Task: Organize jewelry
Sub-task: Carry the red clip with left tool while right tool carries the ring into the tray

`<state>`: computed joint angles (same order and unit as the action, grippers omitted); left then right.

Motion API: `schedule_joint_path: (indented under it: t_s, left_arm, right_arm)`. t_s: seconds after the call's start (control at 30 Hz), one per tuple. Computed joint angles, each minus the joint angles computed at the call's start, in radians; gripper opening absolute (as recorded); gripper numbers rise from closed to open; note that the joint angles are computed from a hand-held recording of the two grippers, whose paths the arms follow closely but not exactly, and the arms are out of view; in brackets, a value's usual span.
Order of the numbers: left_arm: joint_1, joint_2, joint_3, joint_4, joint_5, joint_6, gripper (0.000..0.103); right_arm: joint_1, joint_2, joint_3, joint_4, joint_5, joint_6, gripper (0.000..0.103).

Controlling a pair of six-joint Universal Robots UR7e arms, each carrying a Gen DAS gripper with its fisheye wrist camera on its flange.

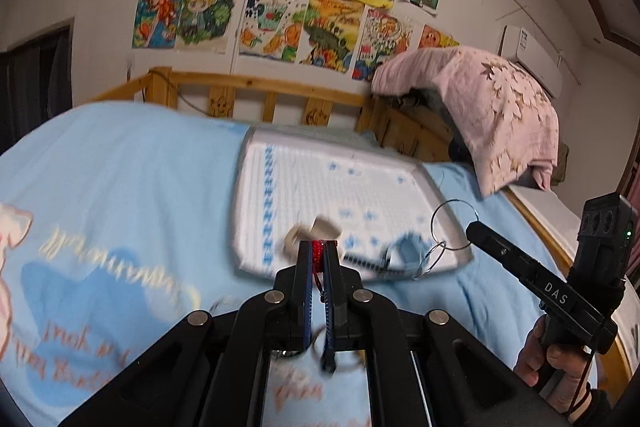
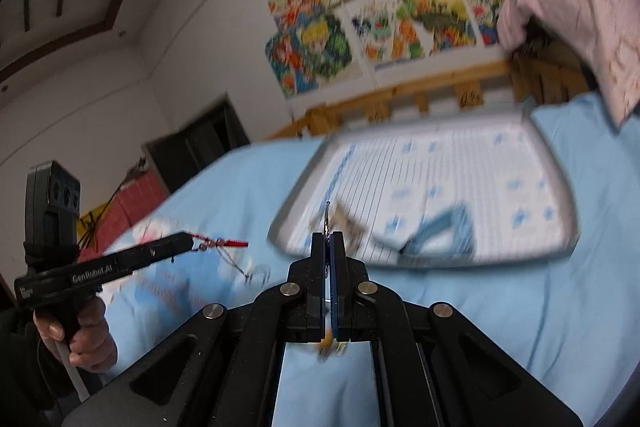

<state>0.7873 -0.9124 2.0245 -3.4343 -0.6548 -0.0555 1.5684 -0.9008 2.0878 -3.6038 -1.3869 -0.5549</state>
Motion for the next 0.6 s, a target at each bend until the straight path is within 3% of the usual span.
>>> schedule_joint_path:
  t_s: [0.27,0.4,0.6]
  left_arm:
    - [0.080,0.208,-0.263,-0.079,0.092,0.137,0.005]
    - [0.128,0.252,-0.328,-0.043,0.083,0.149,0.005]
    - [0.165,0.259,-0.332,0.034,0.079,0.035,0.005]
  right_arm:
    - [-0.006,0.072,-0.183,0.013,-0.008,0.011,0.002]
    - [-0.008,0.136,-0.270,0.071,-0.013,0.003,0.002]
    - [0.005,0.218,-0.344,0.123,-0.117,-0.058,0.002]
